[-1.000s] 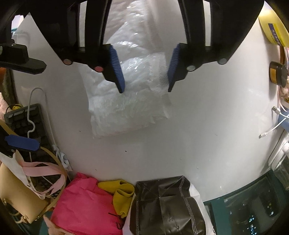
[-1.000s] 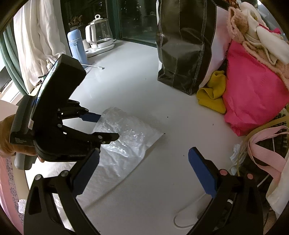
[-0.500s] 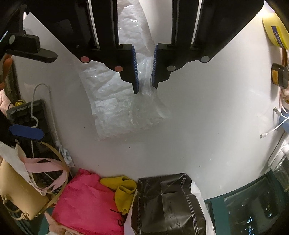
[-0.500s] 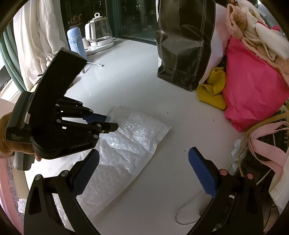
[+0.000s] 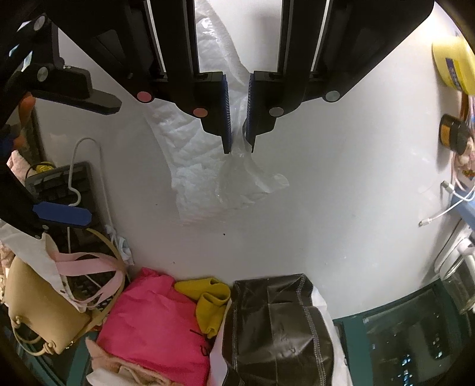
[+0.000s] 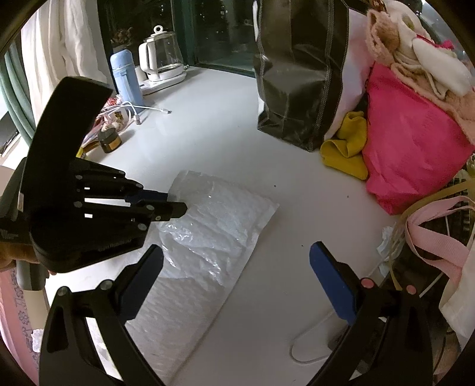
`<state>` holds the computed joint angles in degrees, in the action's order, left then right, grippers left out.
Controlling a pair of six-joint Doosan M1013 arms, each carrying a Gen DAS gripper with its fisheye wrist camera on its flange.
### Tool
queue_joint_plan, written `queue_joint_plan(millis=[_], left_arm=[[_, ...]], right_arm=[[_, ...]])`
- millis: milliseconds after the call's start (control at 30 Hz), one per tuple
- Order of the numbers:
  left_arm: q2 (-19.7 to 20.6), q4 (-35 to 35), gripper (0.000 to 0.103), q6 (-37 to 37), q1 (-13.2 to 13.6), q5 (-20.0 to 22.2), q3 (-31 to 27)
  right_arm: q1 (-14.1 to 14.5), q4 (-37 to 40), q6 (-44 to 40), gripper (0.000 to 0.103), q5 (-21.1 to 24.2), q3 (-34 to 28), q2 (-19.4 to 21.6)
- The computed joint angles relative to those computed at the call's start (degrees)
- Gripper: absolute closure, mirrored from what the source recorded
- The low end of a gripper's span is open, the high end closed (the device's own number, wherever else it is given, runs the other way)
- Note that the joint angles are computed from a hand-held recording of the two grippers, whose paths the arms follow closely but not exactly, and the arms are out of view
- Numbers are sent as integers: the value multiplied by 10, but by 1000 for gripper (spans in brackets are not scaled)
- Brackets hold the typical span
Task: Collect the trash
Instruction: 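Lift the bubble pouch with the left tool and carry it toward the bin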
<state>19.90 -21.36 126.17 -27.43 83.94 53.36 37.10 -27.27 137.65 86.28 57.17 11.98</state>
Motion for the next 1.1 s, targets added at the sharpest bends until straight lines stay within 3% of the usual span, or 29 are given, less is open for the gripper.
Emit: queue_joint_plan(millis=[567, 1100], left_arm=[[-57, 0, 96, -62, 46, -23, 27], [-135, 10, 97, -115, 132, -65, 84]], right_arm=[[37, -3, -72, 7, -20, -79, 34], [83, 21, -185, 7, -22, -219, 108]])
